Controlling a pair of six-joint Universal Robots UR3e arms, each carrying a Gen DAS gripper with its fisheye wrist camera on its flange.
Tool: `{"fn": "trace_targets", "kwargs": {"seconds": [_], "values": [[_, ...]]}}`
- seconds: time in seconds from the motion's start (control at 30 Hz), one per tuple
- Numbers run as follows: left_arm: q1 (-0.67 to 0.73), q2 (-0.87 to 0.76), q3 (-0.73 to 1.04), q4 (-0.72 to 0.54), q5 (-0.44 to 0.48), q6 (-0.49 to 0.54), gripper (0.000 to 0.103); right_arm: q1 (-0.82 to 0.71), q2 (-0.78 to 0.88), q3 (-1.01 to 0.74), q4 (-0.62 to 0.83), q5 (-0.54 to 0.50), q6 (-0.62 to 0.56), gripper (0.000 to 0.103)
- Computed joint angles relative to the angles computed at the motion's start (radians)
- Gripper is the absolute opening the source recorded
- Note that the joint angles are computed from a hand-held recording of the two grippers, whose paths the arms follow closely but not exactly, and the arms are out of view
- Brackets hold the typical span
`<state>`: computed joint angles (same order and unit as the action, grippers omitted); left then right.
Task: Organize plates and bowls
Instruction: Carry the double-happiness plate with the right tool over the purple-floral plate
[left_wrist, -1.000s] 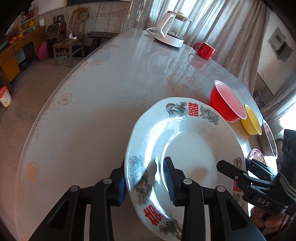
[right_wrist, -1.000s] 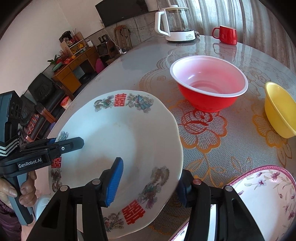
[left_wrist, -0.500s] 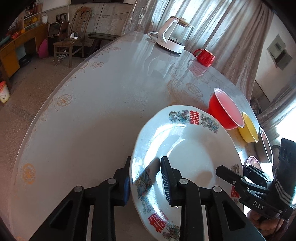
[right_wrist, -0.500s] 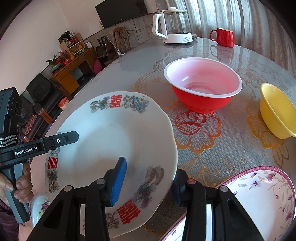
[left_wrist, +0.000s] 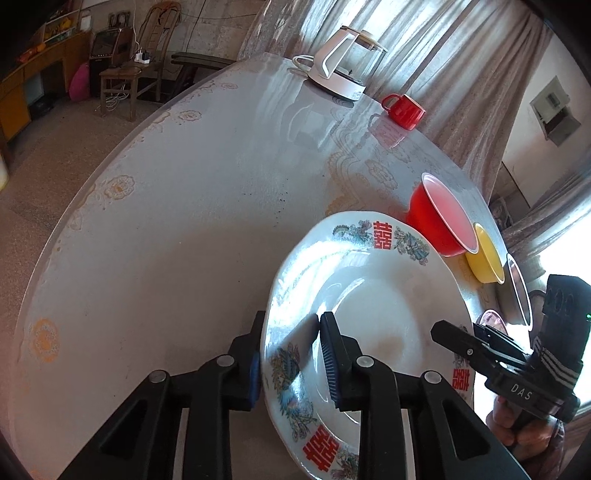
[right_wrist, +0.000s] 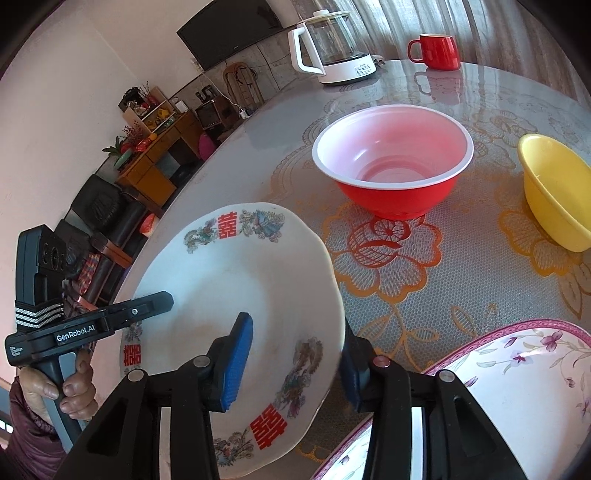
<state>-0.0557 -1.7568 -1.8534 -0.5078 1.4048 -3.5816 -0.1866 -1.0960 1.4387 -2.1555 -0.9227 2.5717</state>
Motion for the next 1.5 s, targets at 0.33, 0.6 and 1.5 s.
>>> {"fn": "trace_targets", "kwargs": {"seconds": [0.33, 0.6, 1.5], "values": [[-0.083, 0.047, -0.051, 0.048, 0.122, -0.024, 0.030, -0.011, -0.046, 0.071, -0.039, 0.019, -0.005, 0.045], [-0.070, 0.069, -0.051, 0.008, 0.063, -0.101, 0.028, -0.052, -0.049, 0.066, 0.025, 0.075, 0.015, 0.045], [-0.309, -0.031, 0.194, -0.064, 0.169, -0.157, 0.029, -0.353, -0.360, 0.363, 0.123, 0.216, -0.134, 0.051]]}}
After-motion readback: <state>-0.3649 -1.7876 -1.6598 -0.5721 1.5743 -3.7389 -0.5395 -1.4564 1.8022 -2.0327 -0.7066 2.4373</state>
